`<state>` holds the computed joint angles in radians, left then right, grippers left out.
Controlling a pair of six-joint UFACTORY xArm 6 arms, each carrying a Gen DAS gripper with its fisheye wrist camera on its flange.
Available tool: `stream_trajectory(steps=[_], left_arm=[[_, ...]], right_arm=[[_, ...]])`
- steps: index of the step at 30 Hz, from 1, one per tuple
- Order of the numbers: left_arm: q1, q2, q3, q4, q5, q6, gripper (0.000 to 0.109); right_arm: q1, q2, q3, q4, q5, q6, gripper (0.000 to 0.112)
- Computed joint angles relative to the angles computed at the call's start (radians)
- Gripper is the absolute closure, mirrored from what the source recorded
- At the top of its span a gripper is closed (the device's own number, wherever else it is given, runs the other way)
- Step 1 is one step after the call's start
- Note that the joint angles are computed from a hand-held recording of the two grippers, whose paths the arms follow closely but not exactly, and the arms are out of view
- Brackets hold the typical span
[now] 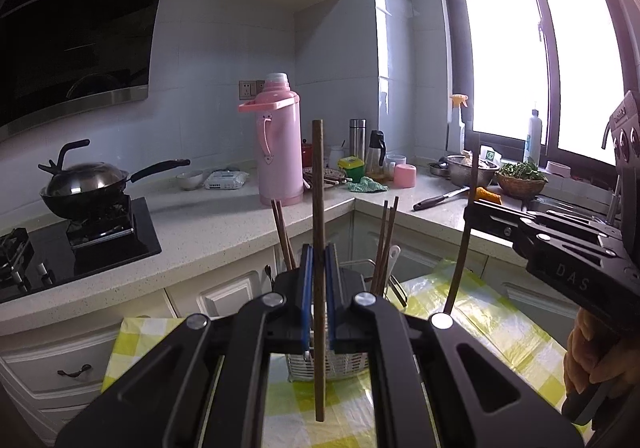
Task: Organize utensils
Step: 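Lift both held chopsticks upright and carry them over the wire holder, then lower both chopsticks into the wire holder and open both tools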
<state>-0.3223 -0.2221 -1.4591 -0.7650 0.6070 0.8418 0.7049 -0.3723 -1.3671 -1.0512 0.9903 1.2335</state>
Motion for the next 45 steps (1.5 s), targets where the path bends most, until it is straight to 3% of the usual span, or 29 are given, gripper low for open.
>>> stream_trajectory(steps=[11, 24, 35, 45], left_arm=[[-0.027, 0.243, -0.378, 0.139, 0.037, -0.161, 0.103], [-0.035, 0.521, -0.710, 0.216, 0.098, -0.314, 0.103], [-0.048, 0.565, -0.693, 0.215, 0.074, -0.322, 0.103], [-0.055, 0.518, -0.517, 0.188, 0.044, -0.274, 0.103]], right_arm=[[-0.133, 0.135, -0.219, 0.116, -0.048, -0.156, 0.105], [-0.266, 0.238, -0.293, 0.220, -0.175, -0.201, 0.105], [-0.317, 0.281, -0.298, 0.282, -0.252, -0.215, 0.105], [-0.339, 0.265, -0.159, 0.423, -0.304, -0.237, 0.105]])
